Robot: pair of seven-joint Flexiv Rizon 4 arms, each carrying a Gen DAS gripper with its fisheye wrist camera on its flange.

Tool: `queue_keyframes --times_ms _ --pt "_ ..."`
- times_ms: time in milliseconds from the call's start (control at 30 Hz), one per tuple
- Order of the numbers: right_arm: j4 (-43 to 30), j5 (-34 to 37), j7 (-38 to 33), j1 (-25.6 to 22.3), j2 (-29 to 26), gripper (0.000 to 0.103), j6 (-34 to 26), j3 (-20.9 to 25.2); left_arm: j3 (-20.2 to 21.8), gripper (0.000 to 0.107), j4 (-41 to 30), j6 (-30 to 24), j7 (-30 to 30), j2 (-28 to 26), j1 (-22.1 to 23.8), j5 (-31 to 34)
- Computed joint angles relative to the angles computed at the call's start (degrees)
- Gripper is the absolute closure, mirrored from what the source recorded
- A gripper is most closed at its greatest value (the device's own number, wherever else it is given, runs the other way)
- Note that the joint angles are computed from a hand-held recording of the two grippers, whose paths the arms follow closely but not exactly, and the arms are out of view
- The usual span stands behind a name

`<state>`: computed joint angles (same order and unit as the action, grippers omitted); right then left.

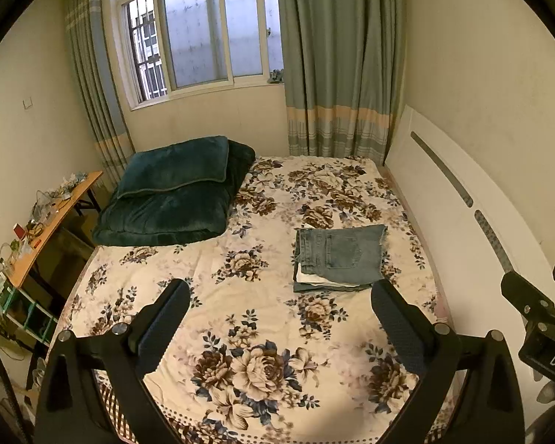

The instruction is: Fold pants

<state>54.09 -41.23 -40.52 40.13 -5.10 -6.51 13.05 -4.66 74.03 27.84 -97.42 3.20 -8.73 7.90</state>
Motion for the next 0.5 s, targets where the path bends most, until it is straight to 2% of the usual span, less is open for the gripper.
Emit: queue_keyframes --times_ms 500 --pt "-0.8 0.3 -0.3 0.5 -0.3 0.001 -0.7 -0.2 0.1 0.006 0.4 -0.5 0.1 0.4 0.1 -0.3"
